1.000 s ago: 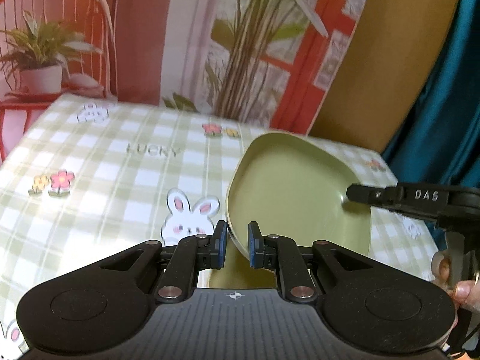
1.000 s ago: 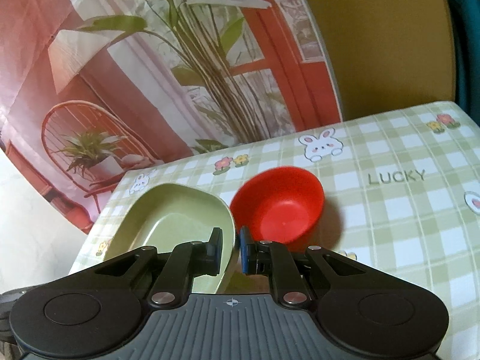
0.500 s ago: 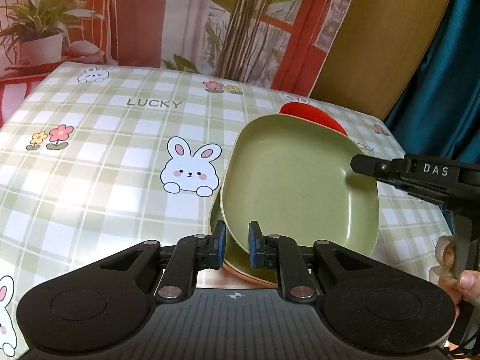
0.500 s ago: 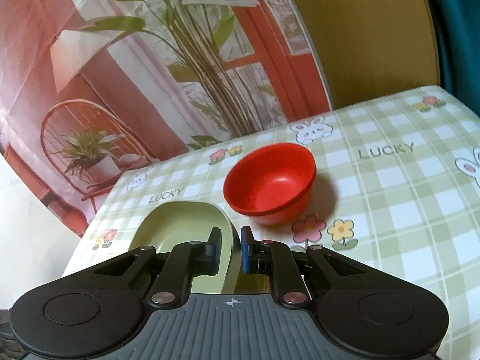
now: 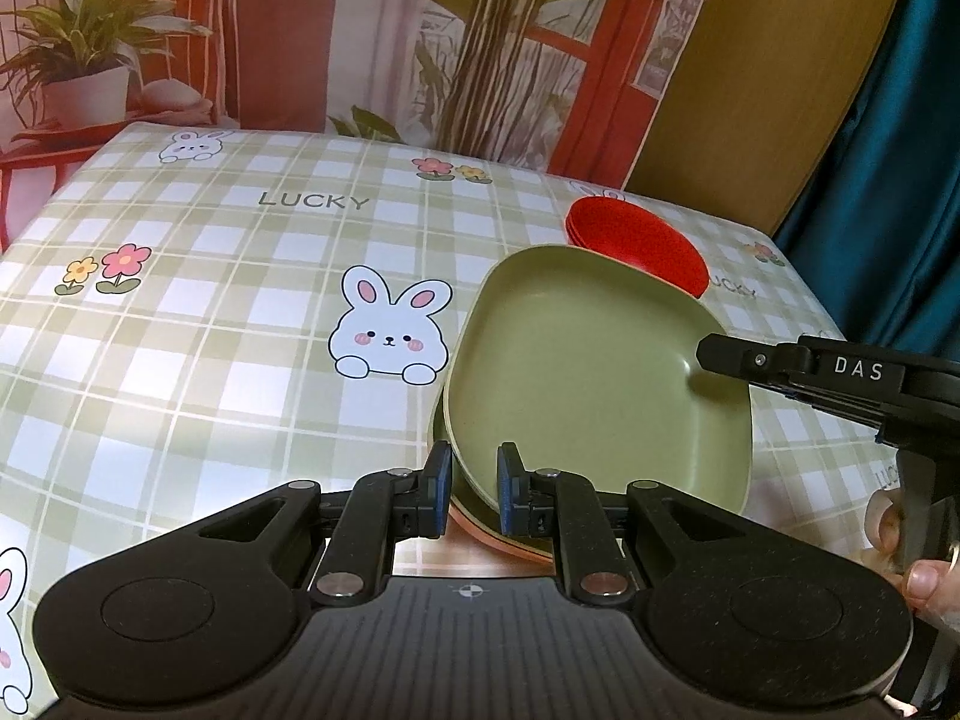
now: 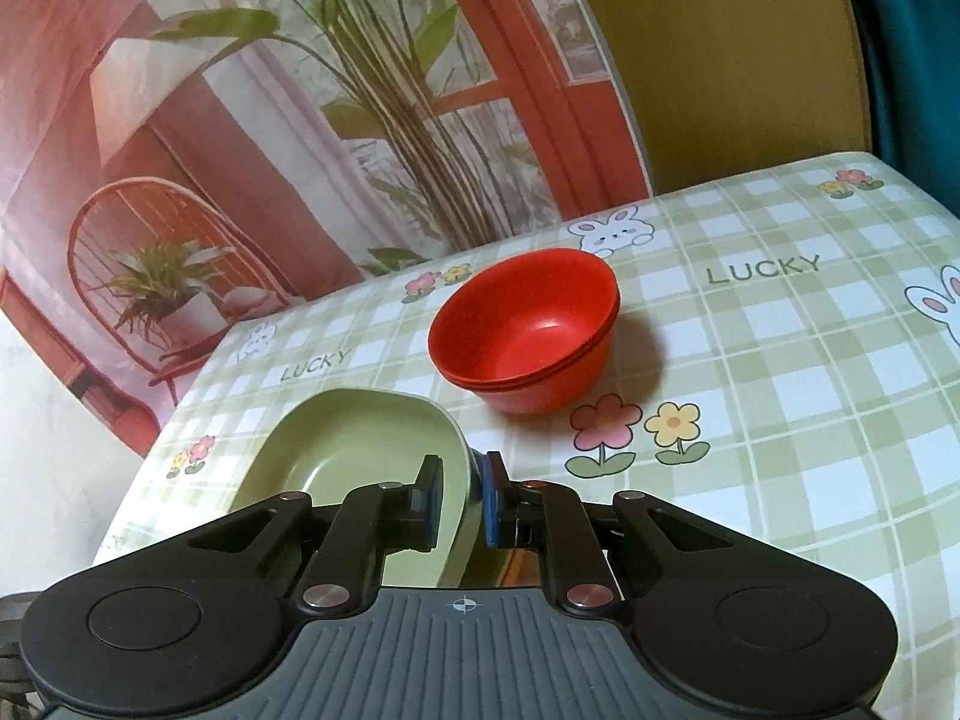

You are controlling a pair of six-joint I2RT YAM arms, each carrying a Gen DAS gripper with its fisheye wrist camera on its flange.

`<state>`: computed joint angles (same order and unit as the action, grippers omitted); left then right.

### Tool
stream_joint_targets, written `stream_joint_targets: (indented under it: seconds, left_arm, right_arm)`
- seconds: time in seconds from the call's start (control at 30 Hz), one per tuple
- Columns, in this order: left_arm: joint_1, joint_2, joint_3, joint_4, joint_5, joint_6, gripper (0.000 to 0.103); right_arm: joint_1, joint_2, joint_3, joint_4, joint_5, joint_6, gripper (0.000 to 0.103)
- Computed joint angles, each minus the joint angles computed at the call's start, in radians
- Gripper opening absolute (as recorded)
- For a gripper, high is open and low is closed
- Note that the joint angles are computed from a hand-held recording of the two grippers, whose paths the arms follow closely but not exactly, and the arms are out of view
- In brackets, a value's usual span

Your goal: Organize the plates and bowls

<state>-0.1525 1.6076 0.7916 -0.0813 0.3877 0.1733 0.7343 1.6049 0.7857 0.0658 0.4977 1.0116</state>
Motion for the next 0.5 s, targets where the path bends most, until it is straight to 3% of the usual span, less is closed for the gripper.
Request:
stream_joint_targets:
  seconds: [0.5]
  left_arm:
    - [-0.015, 0.009, -0.004, 0.015, -0.016, 0.000, 0.018]
  right_arm:
    - [-0.001, 0.030, -0.004, 0.020, -0.001, -0.005, 0.014]
